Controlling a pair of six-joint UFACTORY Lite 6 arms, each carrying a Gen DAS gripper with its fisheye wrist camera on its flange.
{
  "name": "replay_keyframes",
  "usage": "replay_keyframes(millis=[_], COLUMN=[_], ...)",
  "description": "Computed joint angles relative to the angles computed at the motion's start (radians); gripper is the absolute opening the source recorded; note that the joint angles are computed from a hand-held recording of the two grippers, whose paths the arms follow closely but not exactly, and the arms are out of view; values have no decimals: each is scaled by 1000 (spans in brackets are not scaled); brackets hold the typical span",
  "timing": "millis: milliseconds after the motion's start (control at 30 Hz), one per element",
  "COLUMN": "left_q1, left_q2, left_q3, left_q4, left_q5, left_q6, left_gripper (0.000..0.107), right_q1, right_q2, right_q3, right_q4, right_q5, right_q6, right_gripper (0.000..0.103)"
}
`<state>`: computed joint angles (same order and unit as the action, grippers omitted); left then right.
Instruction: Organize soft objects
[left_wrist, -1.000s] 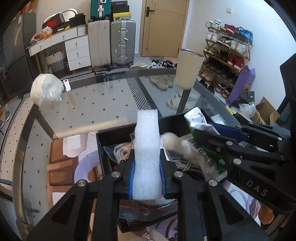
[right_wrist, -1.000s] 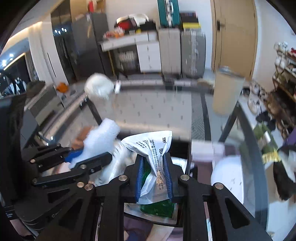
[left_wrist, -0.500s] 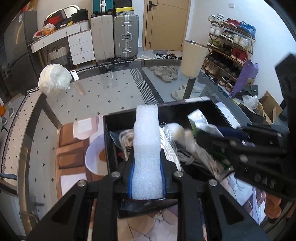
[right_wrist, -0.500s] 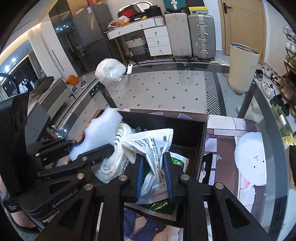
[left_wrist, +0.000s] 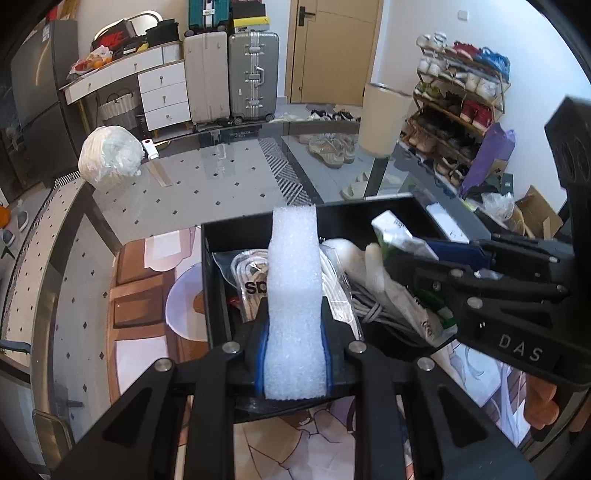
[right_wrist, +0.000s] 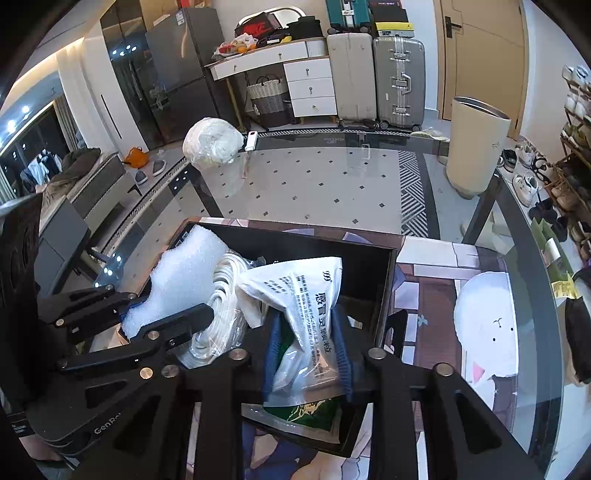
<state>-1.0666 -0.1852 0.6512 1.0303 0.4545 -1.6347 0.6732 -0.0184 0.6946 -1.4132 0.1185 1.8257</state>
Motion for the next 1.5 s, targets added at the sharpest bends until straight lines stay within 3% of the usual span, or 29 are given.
replay_keyframes(millis=[100,167,200,233,333,467,567,800,900,967,1000,1033,1267,1500], left_q1=[-22,-63,-82,-102,-178,-238,-287,-463,-496,-530,-551,-575,-594,-615], left_q2=[-32,-55,-69,-84,-121,-157,-181,-148,-150,-165,-157,-137,-19,-30], left_q3=[-11,-16,-20,-22,-23,-46,-73,-154,-177,-215,-231,-235,-253,-250], left_q4=[38,83,103,123,171,206,228,311,291,298,304,296,358,369], left_q5=[44,110,138,168,288,424,525,789,791,797,819,854,883,883], left_q6=[-42,-96,-116,-133,-177,-254,-319,-539,-568,-637,-684,-722,-814,-816], left_gripper=[24,36,48,51,51,55,57,57,59,73,90,94,93,97], right_q1=[17,29,33,46,94,182,268,567,645,703,713,731,769,751], right_q2=[-22,-51,-69,-90,-154,-278,-387,-439,-414,-433,-447,-458,-377,-354], right_q3=[-10,-26,-36,-45,-72,-145,-218,-317,-341,-378,-392,-407,-418,-445], right_q4=[-5,-45,-68,-78,-83,-185,-246,-219,-196,-172,-176,-179,-203,-230], right_q5=[11,14,16,30,91,208,337,799,923,969,972,986,1032,1058], right_q6=[8,54,78,90,95,224,311,451,500,537,549,571,652,716], right_gripper=[37,41,41,41,43,59,79,84,91,95,96,97,100,100])
